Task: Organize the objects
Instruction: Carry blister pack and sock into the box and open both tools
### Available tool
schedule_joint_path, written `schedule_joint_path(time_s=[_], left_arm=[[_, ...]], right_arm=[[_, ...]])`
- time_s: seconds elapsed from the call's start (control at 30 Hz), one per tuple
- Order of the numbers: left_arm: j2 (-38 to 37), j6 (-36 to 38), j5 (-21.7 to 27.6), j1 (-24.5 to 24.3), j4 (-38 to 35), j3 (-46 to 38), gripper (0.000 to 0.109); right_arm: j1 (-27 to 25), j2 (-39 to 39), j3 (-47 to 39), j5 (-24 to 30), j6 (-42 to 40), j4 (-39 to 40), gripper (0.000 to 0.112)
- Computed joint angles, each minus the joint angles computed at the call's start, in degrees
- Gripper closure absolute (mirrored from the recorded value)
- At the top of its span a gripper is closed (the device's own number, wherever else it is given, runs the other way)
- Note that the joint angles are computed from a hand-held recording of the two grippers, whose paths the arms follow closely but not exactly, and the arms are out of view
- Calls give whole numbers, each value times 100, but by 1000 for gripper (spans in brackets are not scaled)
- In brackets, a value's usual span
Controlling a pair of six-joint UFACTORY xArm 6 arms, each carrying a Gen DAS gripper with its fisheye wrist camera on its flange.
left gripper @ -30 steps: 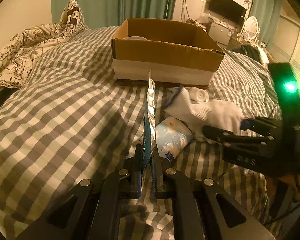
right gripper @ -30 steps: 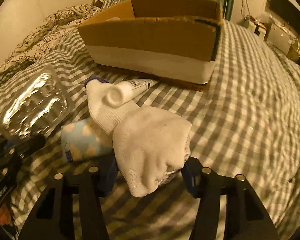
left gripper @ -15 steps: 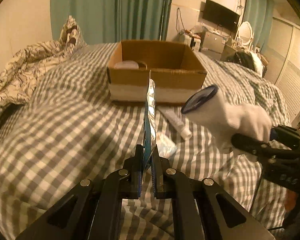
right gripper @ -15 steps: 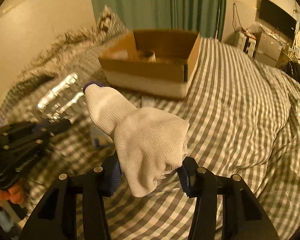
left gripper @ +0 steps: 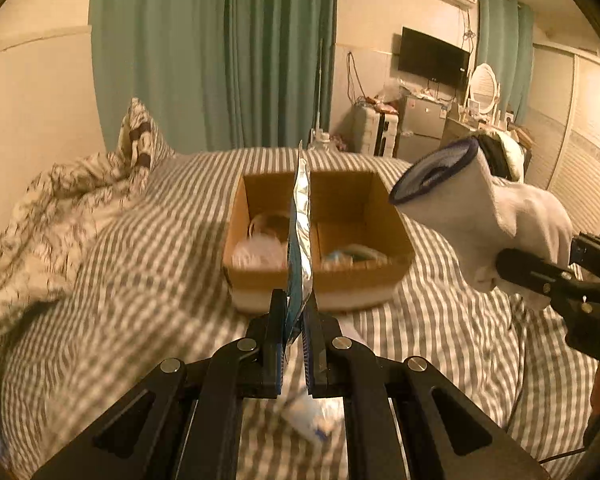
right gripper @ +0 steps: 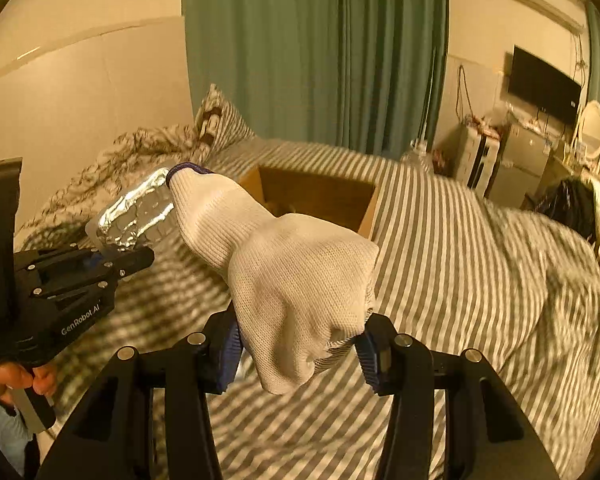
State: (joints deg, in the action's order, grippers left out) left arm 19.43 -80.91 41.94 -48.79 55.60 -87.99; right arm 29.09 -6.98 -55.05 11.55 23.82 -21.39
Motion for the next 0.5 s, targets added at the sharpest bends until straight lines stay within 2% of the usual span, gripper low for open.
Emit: schedule_joint_path(time_s=[0.23,0.5], left_arm=[[758,919,-189,404,-356,-1203,101],[2304,2190,-186,795,-1319,-3267,101]], right_arm=[[-154,912,-1323,53,-414,322,64],[-292,2441,-3095,253,-760,839,64]])
